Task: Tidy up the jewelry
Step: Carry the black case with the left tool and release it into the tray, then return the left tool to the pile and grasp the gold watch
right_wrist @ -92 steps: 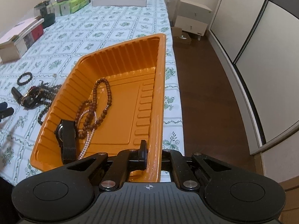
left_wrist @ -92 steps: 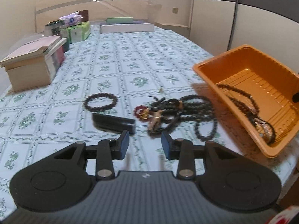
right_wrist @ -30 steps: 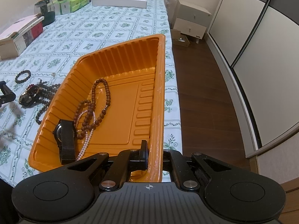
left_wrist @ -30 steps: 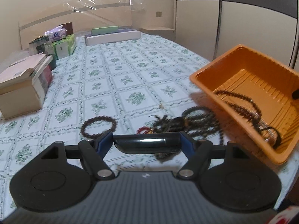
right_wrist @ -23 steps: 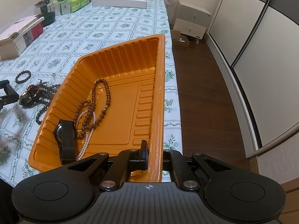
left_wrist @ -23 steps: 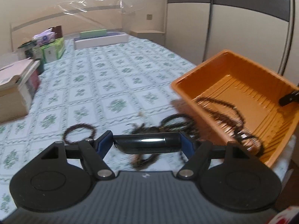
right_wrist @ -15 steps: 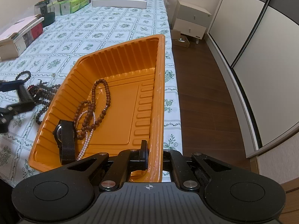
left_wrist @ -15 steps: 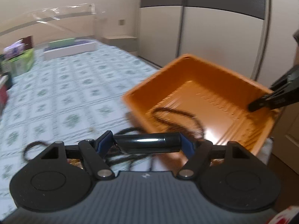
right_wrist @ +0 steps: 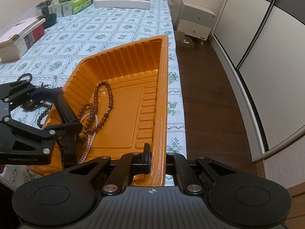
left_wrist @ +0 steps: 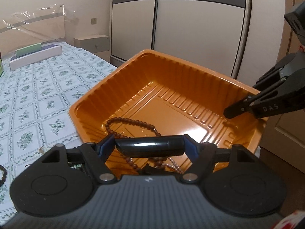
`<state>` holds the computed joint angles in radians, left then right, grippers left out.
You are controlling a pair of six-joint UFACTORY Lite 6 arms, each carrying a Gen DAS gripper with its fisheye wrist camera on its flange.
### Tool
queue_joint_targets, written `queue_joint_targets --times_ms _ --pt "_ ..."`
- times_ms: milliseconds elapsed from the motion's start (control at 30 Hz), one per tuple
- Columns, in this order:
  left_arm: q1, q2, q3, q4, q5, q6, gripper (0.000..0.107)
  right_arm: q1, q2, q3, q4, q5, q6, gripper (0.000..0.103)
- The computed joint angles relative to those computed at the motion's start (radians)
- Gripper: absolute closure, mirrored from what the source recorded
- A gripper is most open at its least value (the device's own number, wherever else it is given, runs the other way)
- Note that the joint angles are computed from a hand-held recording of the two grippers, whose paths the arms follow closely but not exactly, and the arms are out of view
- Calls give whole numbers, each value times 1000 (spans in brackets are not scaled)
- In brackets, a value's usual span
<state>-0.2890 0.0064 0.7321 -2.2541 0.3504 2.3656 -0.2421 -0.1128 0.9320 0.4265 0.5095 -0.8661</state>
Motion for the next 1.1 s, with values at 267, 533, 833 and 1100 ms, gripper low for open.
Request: queue_joint_targets --times_ms 267,533,833,1100 --pt "-14 35 19 51 -7 -35 33 -1 -2 0 6 1 -3 99" --pt "18 -32 -23 70 11 -61 23 0 -7 -4 8 0 -4 99" --pt "188 -220 -167 169 8 -157 20 -3 -10 -8 11 -2 -9 99" --pt "376 -316 -302 230 -1 -113 20 -5 -12 -8 15 1 -13 99"
